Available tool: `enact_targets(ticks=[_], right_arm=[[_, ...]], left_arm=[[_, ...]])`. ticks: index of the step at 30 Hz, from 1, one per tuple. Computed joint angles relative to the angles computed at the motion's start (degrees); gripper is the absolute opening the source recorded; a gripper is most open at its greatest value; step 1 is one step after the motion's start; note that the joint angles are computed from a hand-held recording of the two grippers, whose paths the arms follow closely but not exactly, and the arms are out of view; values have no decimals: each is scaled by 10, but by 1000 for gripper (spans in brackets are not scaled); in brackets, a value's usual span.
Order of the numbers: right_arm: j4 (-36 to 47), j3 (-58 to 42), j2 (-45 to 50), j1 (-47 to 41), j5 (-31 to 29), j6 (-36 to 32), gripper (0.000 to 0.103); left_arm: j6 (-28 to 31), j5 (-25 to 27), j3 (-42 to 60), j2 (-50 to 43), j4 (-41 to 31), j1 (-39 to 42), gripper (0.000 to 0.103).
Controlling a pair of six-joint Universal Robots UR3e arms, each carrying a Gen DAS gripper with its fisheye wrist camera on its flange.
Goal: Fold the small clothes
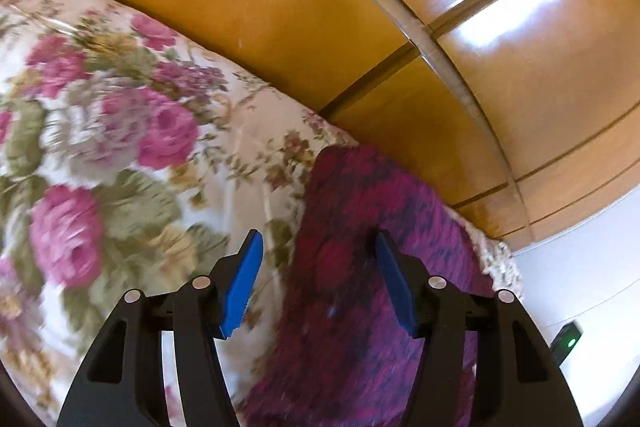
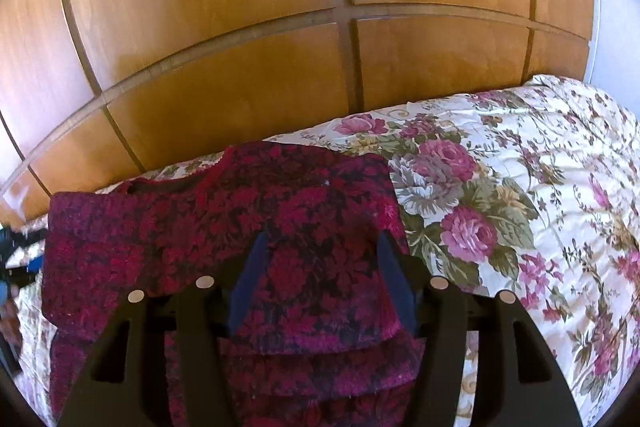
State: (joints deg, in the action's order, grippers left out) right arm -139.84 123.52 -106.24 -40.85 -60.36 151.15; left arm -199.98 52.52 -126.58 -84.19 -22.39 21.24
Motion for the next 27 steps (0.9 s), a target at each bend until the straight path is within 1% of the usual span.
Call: enact_targets(ticks=[2,3,4,5,8,9,10,12,13,14,15,16,18,19,21,22,24,25,27], right_arm=[[-18,8,8,9,-8,-1,61],[-26,12,10,12,-12,-1,62],[-37,19,12,16,-18,-3,62],[-43,25,13,20,-22,-4,63],[-66,63,-5,21,-27,-20,64],[-83,79,-10,27,-33,-29,65],[-112,96,-13,38,-44,-35,65],[-135,96,0,58,-61,-30,67],[-148,87,18,75,-77,-19,69],[-159,80,31,87,-91,-11,72],[-176,75,48,101,-105,-4,73],[-192,74,60,110,-114,-2,75],[-239,80,85,131,-140,0,76],[-247,83,88,132,-142,-1,77],[-250,87,89,125,-133,-2,77],[-249,89,86,120,-128,-2,77],[-251,93,85,115,-122,-2,77],[-256,94,86,117,-125,-2,77],[-265,96,88,121,-131,0,77]], left_arm=[[-5,-45,16,-43,13,9,57],[-7,-60,20,-56,17,12,53],[-12,-69,22,-70,32,10,33],[-11,-66,23,-73,40,4,26],[-16,-18,-17,-36,106,-18,19],[-15,5,-33,-15,120,-25,19],[-8,55,-38,-1,128,-47,18],[-2,158,-20,-5,123,-99,16],[-1,202,-1,-26,114,-124,16],[-2,234,19,-48,104,-142,16],[-2,270,44,-71,93,-163,16],[7,324,78,-104,85,-196,16],[15,398,122,-140,66,-241,16],[13,435,145,-152,52,-263,16],[-11,470,160,-147,29,-280,26],[-30,481,143,-123,31,-282,27],[-37,485,98,-74,62,-287,27],[-31,486,80,-55,80,-301,27],[-20,485,62,-41,99,-320,27]])
